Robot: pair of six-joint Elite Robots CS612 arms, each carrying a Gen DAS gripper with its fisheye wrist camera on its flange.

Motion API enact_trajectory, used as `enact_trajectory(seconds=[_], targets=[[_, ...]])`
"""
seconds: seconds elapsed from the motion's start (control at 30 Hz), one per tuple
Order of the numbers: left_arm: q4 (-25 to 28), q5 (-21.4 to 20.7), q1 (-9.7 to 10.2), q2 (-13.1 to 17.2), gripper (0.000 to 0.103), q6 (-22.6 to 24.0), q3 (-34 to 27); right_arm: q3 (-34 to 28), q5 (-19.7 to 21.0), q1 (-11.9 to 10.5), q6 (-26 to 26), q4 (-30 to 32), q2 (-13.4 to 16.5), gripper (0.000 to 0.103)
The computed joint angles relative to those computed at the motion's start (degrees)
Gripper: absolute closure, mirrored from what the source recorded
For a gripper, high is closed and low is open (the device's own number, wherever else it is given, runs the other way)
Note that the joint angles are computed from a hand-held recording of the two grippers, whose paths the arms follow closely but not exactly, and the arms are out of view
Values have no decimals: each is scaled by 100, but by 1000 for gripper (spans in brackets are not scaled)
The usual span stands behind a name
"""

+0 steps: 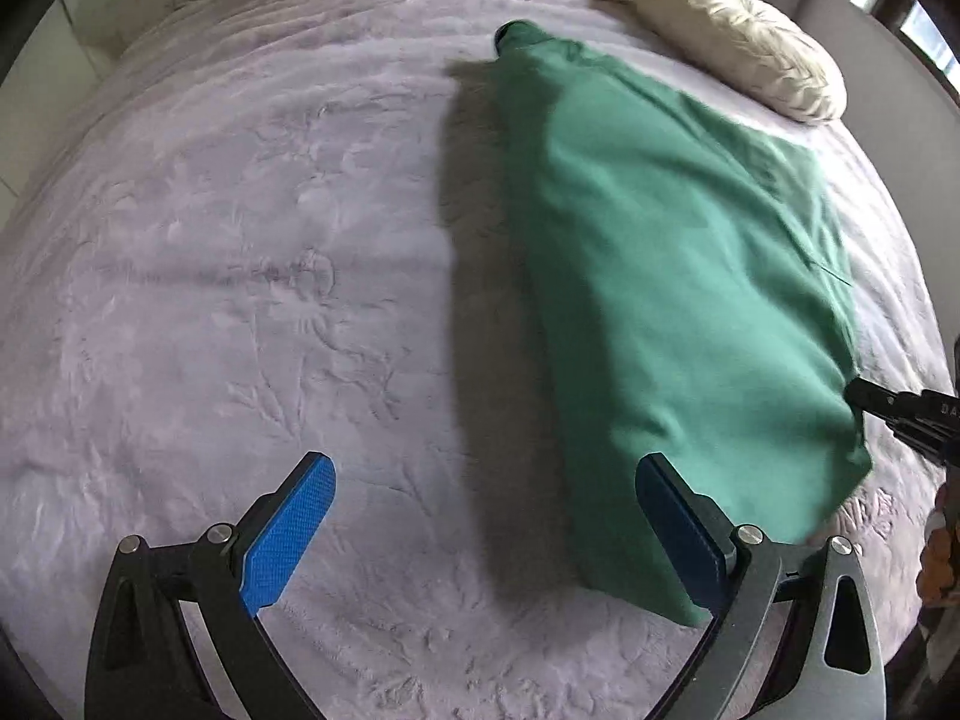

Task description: Fold large clothes

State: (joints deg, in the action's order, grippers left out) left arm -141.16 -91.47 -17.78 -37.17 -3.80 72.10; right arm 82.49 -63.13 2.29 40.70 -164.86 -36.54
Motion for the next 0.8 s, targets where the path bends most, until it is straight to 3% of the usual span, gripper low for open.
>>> enact_trajectory(seconds=[0.07, 0.2, 0.4, 0.8], targets=[[55, 38, 12, 13, 2, -22, -7, 152, 144, -56, 194, -232, -35, 103], [156, 42, 18, 55, 2, -73, -70, 429, 147, -87, 111, -386, -237, 102], [192, 61, 13, 52, 2, -43, -75, 620, -2, -88, 82, -521, -471, 99], [366, 71, 10, 75, 2, 25, -150, 579, 17, -128, 225, -402, -438, 99]])
